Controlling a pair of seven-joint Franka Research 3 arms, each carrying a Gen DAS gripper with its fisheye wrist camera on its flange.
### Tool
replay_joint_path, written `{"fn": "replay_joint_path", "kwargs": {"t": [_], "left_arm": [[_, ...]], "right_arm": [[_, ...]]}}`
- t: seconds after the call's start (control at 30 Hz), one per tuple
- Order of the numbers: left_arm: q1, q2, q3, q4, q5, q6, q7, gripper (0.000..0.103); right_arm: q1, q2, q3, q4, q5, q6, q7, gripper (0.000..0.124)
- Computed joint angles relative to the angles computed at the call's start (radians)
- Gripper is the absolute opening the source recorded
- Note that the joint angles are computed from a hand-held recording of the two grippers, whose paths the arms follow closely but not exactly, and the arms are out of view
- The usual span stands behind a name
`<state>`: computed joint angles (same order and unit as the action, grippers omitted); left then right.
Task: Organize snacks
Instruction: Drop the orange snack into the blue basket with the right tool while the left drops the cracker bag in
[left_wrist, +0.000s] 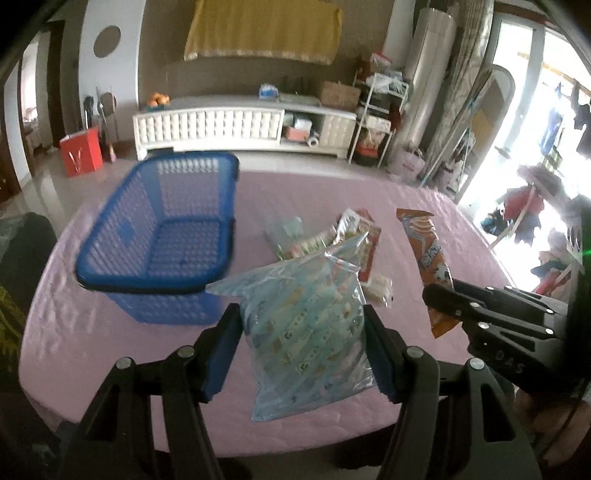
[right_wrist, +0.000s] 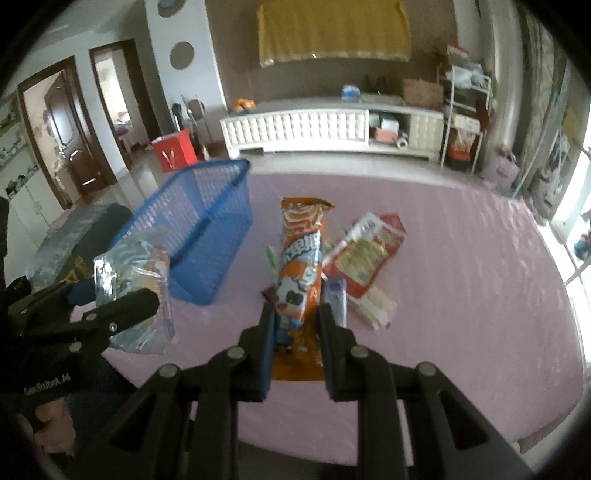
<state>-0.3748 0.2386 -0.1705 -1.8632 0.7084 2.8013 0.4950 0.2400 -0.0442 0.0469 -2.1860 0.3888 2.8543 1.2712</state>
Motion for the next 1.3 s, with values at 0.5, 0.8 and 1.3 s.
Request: {"fn": "replay_joint_path", "kwargs": {"t": [0.5, 0.8, 1.3], "left_arm": [[0.126, -0.143, 0.013, -0.098, 0.022, 0.065, 0.045, 0.061], [0.192, -0.129, 0.017, -0.073, -0.062, 0.045, 0.175, 0.061], [0.226, 0.042, 0.019, 0.04, -0.303, 0.007, 0.431, 0.061]], "right_arm": [[0.055, 0.107, 0.041, 0.198, 0.001, -0.024, -0.032, 0.026], [0.085, 0.239, 0.069, 0.376, 0.006, -0.091, -0.046, 0.026], [0.11, 0.447, 0.06, 0.619, -0.06, -0.295, 0.035, 0.026]]}}
